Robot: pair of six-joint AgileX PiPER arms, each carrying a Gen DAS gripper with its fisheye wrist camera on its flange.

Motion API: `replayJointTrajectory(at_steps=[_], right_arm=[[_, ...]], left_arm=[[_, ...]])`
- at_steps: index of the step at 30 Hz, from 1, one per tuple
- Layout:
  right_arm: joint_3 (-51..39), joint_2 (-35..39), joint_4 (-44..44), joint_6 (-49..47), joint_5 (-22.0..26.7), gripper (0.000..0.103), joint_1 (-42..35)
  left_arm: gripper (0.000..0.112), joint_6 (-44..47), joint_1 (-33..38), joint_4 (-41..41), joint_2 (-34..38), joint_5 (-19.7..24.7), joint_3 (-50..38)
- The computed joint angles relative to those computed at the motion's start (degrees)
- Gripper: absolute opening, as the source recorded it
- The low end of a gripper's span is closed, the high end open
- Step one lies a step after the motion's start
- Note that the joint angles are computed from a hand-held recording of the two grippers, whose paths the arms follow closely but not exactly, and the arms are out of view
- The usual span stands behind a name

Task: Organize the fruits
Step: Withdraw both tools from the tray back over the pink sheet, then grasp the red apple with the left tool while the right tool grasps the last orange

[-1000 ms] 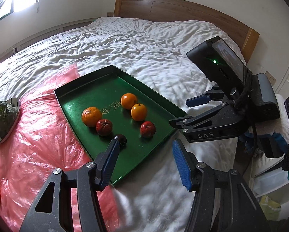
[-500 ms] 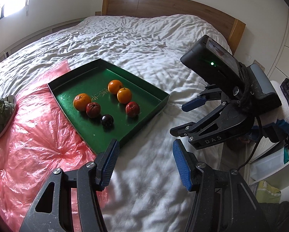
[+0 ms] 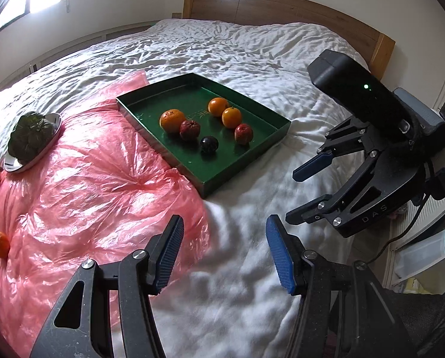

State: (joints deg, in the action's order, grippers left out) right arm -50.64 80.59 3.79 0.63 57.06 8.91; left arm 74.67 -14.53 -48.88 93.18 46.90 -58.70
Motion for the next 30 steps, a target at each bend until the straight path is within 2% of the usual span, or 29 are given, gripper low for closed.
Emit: replayJointTrajectory(at_steps=[7,11,15,22,30], right_arm=[[-8.03,7.42,4.81,-2.52,-1.42,0.089,7.33],[-12.73,11.70,8.11,-4.79,-2.34,0.089,10.53],[-18.80,16.81,10.35,-6.54,-3.56,0.089,13.88],[-31.33,25.18,10.89,-8.84,-4.94,0.089,17.23],[-47.11,35.65,8.65,-7.59,-7.28,0.089,19.06]], left_arm=[[0.051,-0.82,12.82,0.74,0.79,-2.44,1.49],[0.051,-3.23,19.27,2.53,2.84,-2.68,0.23],[0.051,-4.79,24.40,3.25,4.86,-4.87,-1.43],[0.051,-8.33,29.54,3.08,9.78,-10.18,-7.16],[0.051,-16.10,31.27,4.37,16.01,-17.16,-13.82]])
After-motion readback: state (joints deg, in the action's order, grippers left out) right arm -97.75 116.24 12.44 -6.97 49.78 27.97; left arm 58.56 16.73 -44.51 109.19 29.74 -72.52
